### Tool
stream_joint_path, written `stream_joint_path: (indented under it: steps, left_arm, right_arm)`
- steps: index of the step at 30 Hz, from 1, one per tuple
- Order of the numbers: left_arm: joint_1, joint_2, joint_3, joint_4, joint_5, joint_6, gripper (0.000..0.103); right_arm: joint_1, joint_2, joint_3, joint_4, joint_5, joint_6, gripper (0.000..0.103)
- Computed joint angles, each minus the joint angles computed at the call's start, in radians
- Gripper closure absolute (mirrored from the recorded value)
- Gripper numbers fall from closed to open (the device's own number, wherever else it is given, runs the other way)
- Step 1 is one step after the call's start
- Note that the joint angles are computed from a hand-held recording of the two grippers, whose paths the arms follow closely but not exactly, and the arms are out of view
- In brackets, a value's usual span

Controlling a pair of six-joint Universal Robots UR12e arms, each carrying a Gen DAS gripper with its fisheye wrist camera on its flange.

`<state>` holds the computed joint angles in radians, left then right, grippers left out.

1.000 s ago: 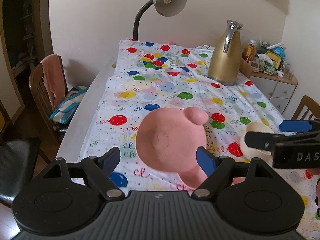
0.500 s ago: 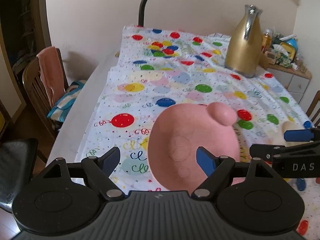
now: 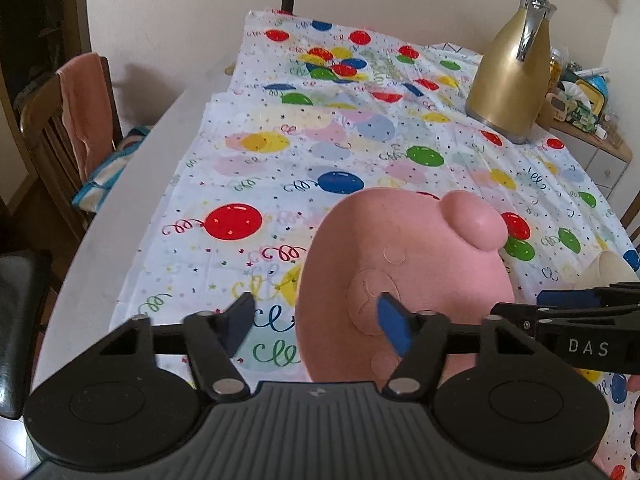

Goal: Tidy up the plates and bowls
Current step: 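Move both grippers to the pink bear-shaped plate and grip its rim, then lift the pink bear plate off the table with both grippers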

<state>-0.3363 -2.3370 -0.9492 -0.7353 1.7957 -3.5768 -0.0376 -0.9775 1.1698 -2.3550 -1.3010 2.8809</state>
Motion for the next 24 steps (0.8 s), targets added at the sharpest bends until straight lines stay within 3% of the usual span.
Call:
stream_joint_path:
  steps: [5,8,15,24]
  left_arm:
    - [0.01,-0.011,0.015,-0.019,-0.043,-0.023,0.066]
    - [0.016,-0.015,0.022,-0.031,-0.067,-0.035,0.074]
    - [0.024,-0.018,0.033,-0.056,-0.08,-0.047,0.085]
    - [0.028,-0.02,0.044,-0.064,-0.083,-0.043,0.089]
  right_arm:
    - [0.001,0.015,-0.021,0.029,0.016,0.014,0.059]
    - [0.001,0.022,-0.033,0.05,0.026,0.027,0.067]
    - [-0.002,0.03,-0.049,0.079,0.054,0.044,0.089]
    - [0.005,0.038,-0.066,0.084,0.027,0.045,0.094]
